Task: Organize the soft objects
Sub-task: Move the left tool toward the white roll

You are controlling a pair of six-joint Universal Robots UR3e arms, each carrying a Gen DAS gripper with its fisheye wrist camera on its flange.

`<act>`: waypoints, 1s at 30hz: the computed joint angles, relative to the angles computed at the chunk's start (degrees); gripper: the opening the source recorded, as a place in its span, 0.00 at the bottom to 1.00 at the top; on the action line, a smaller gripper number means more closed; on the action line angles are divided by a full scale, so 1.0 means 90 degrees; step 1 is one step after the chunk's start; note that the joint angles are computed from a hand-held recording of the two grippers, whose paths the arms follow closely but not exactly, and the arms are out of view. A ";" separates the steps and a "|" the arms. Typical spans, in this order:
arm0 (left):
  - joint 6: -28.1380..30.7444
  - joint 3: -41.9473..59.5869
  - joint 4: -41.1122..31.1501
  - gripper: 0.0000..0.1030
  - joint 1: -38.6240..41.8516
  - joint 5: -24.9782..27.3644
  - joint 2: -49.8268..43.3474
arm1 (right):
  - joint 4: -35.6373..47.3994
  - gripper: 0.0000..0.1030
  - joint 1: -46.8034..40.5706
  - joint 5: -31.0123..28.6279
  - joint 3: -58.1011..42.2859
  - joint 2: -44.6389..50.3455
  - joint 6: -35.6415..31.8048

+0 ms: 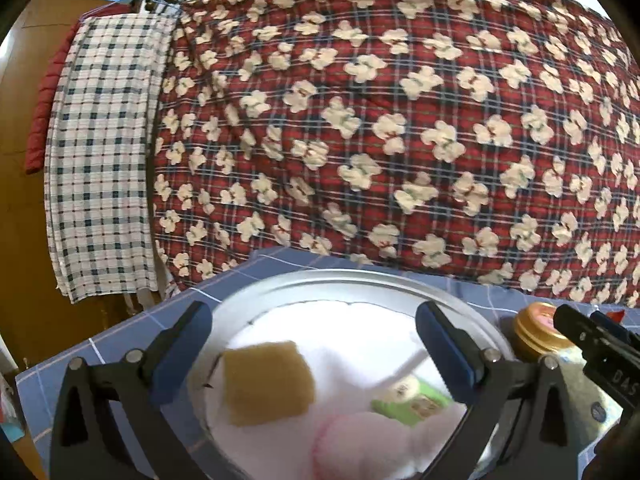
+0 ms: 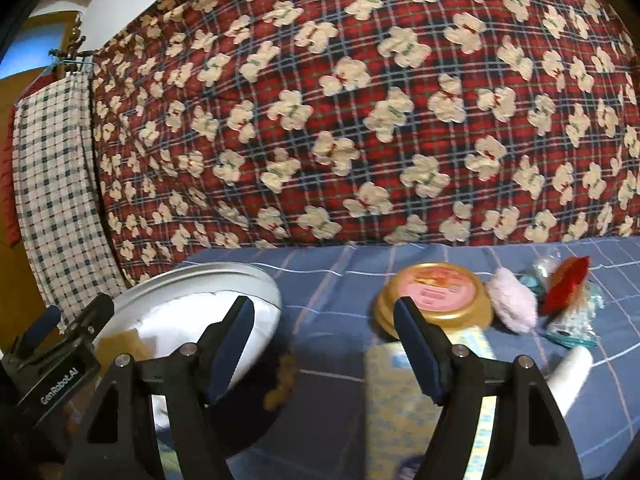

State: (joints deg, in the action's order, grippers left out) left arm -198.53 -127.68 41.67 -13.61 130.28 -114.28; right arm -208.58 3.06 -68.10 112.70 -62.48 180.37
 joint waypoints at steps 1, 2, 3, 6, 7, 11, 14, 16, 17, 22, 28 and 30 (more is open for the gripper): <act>0.0002 0.0062 -0.0025 1.00 -0.0107 0.0001 -0.0032 | -0.0019 0.72 -0.0094 0.0035 0.0086 -0.0056 -0.0019; 0.0029 0.0133 -0.0028 1.00 -0.0186 -0.0012 -0.0068 | -0.0020 0.72 -0.0160 0.0059 0.0132 -0.0094 -0.0036; 0.0099 0.0221 -0.0011 1.00 -0.0293 0.0002 -0.0120 | -0.0064 0.72 -0.0273 0.0112 0.0231 -0.0155 -0.0066; 0.0352 0.0653 -0.0236 1.00 -0.0680 0.0211 -0.0275 | -0.0162 0.72 -0.0648 0.0280 0.0521 -0.0341 -0.0231; 0.0406 0.0799 -0.0369 1.00 -0.0807 0.0218 -0.0299 | -0.0173 0.72 -0.0791 0.0328 0.0619 -0.0407 -0.0308; 0.0560 0.1231 -0.0735 1.00 -0.1110 -0.0118 -0.0334 | -0.0188 0.72 -0.1321 0.0498 0.0936 -0.0618 -0.0634; 0.0632 0.1617 -0.1131 1.00 -0.1335 -0.0328 -0.0415 | -0.0137 0.72 -0.1771 0.0737 0.1128 -0.0756 -0.0867; 0.0727 0.1949 -0.1366 1.00 -0.1529 -0.0379 -0.0541 | -0.0148 0.72 -0.2123 0.0892 0.1272 -0.0849 -0.0991; 0.0801 0.2156 -0.1514 1.00 -0.1653 -0.0422 -0.0621 | -0.0166 0.72 -0.2372 0.1003 0.1361 -0.0904 -0.1051; 0.0877 0.2996 -0.2206 1.00 -0.2049 -0.0693 -0.0916 | -0.0042 0.72 -0.3176 0.1226 0.1472 -0.1009 -0.1307; 0.0875 0.4255 -0.3129 1.00 -0.2410 -0.1056 -0.1470 | 0.0185 0.72 -0.4030 0.1448 0.1411 -0.1003 -0.1421; 0.1022 0.4855 -0.3521 1.00 -0.2554 -0.1105 -0.1761 | 0.0269 0.72 -0.4239 0.1501 0.1362 -0.0973 -0.1526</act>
State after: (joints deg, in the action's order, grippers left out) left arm -189.33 -83.98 9.98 -36.60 120.34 -130.13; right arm -206.15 -35.09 -54.59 124.96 -71.24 166.64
